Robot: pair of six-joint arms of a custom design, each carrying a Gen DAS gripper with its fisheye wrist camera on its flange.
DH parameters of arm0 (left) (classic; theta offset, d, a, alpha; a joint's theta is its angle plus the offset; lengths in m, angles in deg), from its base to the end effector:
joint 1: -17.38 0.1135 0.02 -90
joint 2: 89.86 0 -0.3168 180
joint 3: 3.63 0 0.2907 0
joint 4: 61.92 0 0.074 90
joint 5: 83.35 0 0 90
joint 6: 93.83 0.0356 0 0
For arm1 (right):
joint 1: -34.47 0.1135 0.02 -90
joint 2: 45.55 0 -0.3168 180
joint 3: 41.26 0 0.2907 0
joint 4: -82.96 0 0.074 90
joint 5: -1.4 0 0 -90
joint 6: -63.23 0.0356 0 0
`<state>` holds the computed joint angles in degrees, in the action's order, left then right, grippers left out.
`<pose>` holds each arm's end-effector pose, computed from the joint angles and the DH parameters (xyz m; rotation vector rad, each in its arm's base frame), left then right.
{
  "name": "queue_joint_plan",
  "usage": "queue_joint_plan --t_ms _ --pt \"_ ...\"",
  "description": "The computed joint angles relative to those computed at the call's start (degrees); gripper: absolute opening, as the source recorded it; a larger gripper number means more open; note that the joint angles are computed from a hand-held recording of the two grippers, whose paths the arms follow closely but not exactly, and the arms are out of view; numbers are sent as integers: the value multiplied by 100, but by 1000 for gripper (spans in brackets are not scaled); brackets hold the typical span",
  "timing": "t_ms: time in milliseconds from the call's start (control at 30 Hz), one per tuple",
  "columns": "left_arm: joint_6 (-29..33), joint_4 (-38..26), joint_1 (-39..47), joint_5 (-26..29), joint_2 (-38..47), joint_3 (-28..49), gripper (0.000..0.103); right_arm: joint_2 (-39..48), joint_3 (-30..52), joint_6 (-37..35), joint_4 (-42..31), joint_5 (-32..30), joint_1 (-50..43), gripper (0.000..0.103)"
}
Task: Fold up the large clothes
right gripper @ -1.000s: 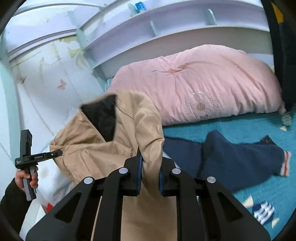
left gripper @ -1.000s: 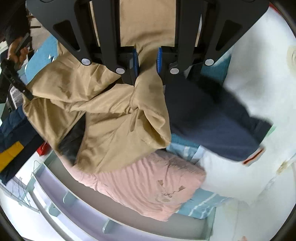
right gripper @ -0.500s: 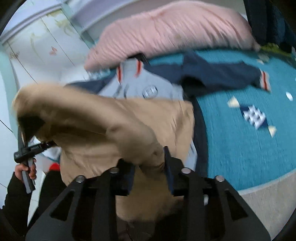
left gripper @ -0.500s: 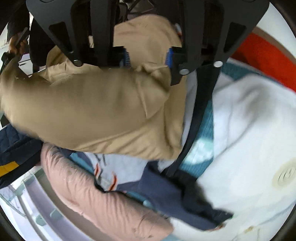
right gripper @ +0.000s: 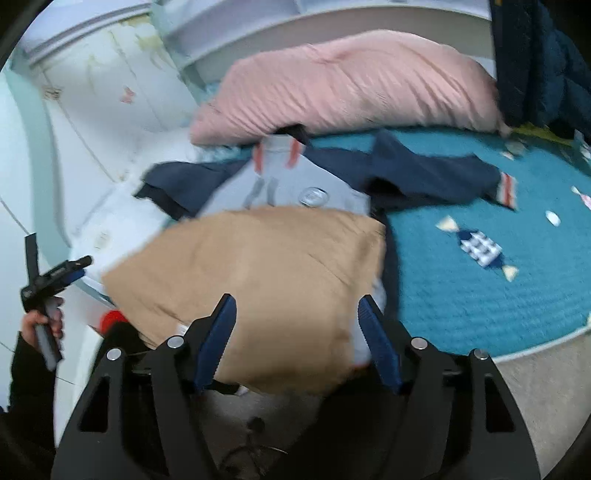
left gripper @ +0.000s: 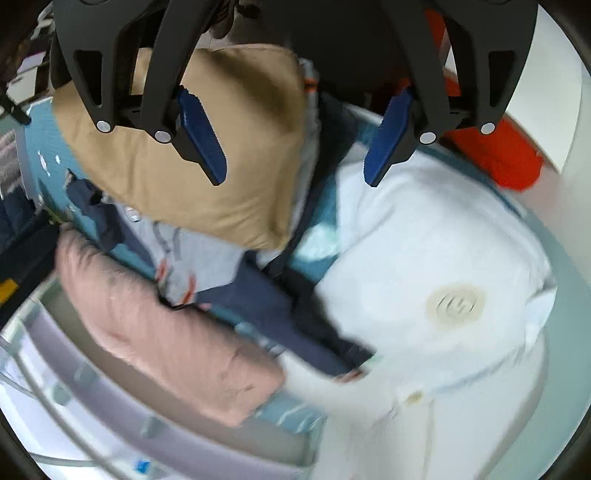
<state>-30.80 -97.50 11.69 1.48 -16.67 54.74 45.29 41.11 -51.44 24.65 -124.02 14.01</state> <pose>0.2781 -0.0245 0.2581 -0.4916 2.4009 -0.1419 0.3377 -0.1040 0.2928 -0.2545 2.4800 0.5374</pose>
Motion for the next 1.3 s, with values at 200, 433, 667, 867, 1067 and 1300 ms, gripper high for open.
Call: queue_joint_plan --t_ms 200,433,667,867,1067,1300 --pt "14 542 -766 571 1272 230 85 690 114 605 403 498 1123 31" --pt "-362 808 -625 986 2097 -101 85 2852 877 1223 -44 1530 1273 0" --pt "-674 1191 399 1615 1333 -826 87 2876 920 1244 9 1724 1392 0" --pt "-946 1461 608 2209 2061 -1012 87 2755 881 1439 -60 1770 1507 0" --pt "-1331 2085 684 2741 2550 -1203 86 2393 842 1475 -228 1800 1582 7" --pt "-1336 2189 678 2805 2642 -1138 67 2056 954 1589 -218 1164 2148 8"
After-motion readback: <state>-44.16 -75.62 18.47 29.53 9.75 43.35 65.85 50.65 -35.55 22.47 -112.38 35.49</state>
